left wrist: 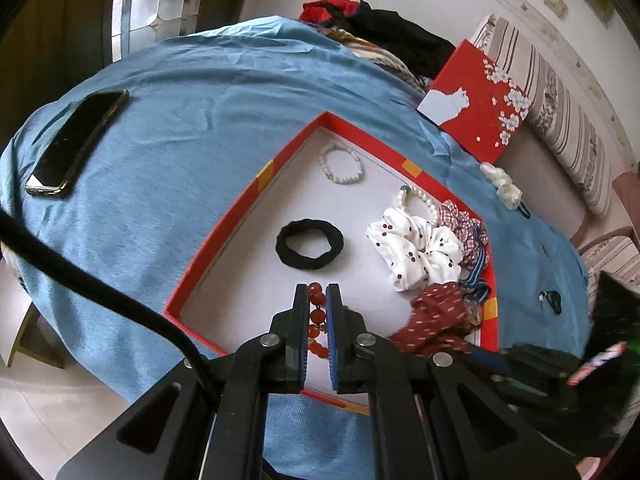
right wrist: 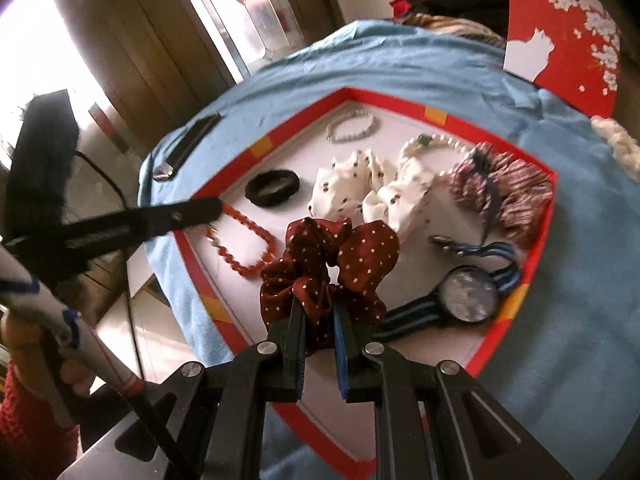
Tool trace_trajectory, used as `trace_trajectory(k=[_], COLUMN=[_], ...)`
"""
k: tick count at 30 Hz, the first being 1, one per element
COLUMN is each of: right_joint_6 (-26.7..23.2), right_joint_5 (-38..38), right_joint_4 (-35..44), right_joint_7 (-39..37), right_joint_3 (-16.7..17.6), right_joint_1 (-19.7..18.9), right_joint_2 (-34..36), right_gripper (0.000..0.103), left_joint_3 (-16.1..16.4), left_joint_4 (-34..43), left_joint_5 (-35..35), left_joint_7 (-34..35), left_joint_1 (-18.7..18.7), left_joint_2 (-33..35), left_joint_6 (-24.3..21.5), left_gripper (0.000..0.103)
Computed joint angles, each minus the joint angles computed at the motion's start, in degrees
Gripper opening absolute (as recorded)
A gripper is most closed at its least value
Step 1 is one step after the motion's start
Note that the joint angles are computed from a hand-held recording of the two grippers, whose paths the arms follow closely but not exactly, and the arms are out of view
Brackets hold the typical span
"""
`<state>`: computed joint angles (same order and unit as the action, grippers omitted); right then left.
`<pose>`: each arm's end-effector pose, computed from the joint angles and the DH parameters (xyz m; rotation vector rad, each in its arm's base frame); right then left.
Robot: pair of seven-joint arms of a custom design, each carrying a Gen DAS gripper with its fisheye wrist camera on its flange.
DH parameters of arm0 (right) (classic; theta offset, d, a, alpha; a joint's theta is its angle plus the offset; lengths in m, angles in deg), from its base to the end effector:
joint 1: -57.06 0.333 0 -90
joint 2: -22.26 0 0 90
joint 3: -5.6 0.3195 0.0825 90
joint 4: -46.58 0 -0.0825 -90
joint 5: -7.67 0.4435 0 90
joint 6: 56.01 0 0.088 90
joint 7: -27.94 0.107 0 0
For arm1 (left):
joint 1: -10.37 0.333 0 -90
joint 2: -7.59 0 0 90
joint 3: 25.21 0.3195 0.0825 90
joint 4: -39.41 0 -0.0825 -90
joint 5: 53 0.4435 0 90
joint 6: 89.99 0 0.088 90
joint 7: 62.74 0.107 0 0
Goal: Organize jewelry
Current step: 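Carry the bracelet and scrunchie into the red tray and open both tools, then move both open tools back over the black cord lanyard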
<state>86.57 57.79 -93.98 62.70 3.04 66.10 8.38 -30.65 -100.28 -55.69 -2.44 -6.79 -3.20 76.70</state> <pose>0.5184 0.0553 0.3838 -2.0815 1.3273 -0.0199 0.5117 -0.2105 0.4169 -2.1298 1.8109 -0.9082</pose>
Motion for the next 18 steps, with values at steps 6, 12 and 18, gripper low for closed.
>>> trace_trajectory(k=[6,12,18], right_joint_6=[-0.8,-1.7,-1.9], right_joint_5=[1.0,1.6,0.0], right_joint_4=[0.8,-1.6,-5.0], right_joint_7=[1.2,0.7,1.1], right_joint_3=[-0.1,-1.2,-3.3], right_joint_1=[0.0,-0.9,-3.5], right_joint_2=[1.3,-3.5,-8.9], right_gripper=[0.029,0.037,0.041], left_joint_3=[-0.6,-4.0,-6.4], left_joint_4=[-1.6,-1.9,-0.3], left_joint_5=[2.1,11.9,20.7], left_joint_7=[-3.4,-12.5,-18.3], left_joint_1=[0.7,3.7,3.7], left_joint_2=[-3.0,-6.0,-7.2], left_joint_6=[0.9,0.2,-3.0], left_gripper=[0.008,0.029,0.033])
